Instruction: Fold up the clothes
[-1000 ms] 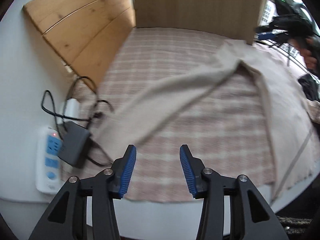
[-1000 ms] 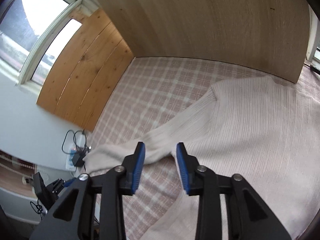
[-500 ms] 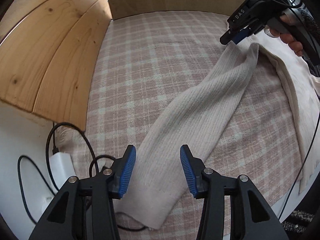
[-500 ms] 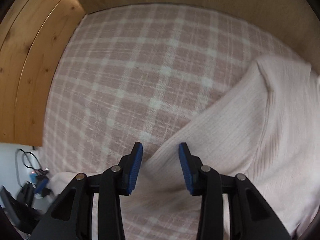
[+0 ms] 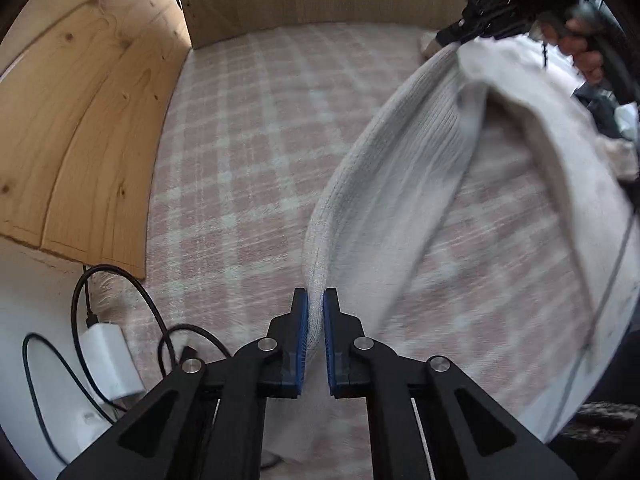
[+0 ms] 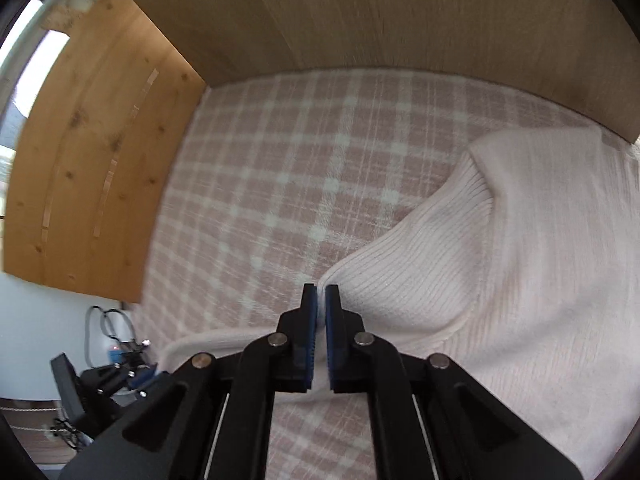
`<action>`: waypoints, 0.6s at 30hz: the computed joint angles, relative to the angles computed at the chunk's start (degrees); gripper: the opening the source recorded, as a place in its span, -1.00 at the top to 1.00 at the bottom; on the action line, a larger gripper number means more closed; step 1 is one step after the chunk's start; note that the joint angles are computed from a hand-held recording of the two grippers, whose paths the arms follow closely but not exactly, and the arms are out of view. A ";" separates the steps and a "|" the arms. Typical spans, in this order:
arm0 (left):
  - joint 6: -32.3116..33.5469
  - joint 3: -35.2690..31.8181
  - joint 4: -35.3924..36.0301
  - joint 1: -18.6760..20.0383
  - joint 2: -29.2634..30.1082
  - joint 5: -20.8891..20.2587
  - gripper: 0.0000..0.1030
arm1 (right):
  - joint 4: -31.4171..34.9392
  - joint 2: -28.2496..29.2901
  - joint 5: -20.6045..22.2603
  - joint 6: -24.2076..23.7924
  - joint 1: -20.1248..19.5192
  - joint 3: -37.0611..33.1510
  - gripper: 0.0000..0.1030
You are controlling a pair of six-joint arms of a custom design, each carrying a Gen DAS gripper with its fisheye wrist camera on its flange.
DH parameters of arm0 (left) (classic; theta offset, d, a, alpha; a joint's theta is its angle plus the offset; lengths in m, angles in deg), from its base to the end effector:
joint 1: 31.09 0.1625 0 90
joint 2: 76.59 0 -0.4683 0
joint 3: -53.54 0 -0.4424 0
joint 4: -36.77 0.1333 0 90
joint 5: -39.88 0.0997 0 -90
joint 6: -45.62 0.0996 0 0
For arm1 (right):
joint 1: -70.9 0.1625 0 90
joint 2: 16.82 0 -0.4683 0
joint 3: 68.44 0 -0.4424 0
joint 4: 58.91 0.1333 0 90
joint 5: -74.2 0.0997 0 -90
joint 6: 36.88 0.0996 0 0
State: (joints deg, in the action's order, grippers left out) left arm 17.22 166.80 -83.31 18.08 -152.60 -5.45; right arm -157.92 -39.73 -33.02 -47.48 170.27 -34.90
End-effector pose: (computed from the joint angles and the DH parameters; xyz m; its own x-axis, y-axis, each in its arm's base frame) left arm -0.2093 -0.5532 0.2664 -0.7314 0.1103 -0.6729 0.3420 0.9131 -0.2220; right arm 0.2592 -0.9334 0.1653 -0.8951 -0.3424 0.2857 -0.3331 0.9393 0.0822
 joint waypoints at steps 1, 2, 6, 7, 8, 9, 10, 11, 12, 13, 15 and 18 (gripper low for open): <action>-0.67 0.55 -0.75 -1.80 -0.55 0.17 0.87 | -0.23 -0.78 0.85 -0.77 -0.05 0.26 0.92; -1.58 0.90 -1.05 -3.76 -0.87 0.33 0.87 | -0.48 -1.64 1.71 -1.37 -0.10 0.67 0.92; -5.17 1.09 -2.34 -12.43 0.50 -0.23 0.87 | -0.30 -5.42 4.85 -3.79 -1.08 1.84 0.92; -5.77 0.15 -2.38 -14.32 2.11 -0.46 0.87 | -0.16 -6.52 5.66 -4.42 -1.60 2.31 0.92; -6.34 -1.13 -2.44 -16.03 4.18 -0.92 0.87 | 0.09 -7.66 6.22 -4.91 -2.00 2.74 0.92; -6.59 -2.67 -3.30 -17.35 6.49 -2.53 0.86 | 0.03 -8.84 6.60 -5.72 -2.51 3.58 0.92; -6.42 -3.38 -5.81 -18.29 8.27 -5.93 0.83 | -0.21 -10.45 6.35 -7.19 -3.03 5.25 0.92; -6.00 -3.61 -9.12 -18.91 10.00 -10.42 0.78 | -1.11 -12.18 4.24 -9.88 -3.37 7.56 0.91; -5.88 -4.09 -11.13 -19.43 11.96 -14.49 0.70 | -1.84 -13.38 -0.11 -13.47 -3.46 9.70 0.90; -6.96 -4.94 -10.89 -20.40 14.02 -16.46 0.61 | -0.30 -13.90 -5.21 -16.30 -3.59 10.60 0.89; -10.71 -6.23 -7.41 -22.46 17.53 -15.25 0.48 | 2.45 -14.56 -11.95 -17.26 -4.34 11.36 0.89; -19.53 -6.69 -3.69 -24.05 20.90 -13.26 0.46 | -0.65 -16.73 -6.88 -20.09 -5.69 13.18 0.88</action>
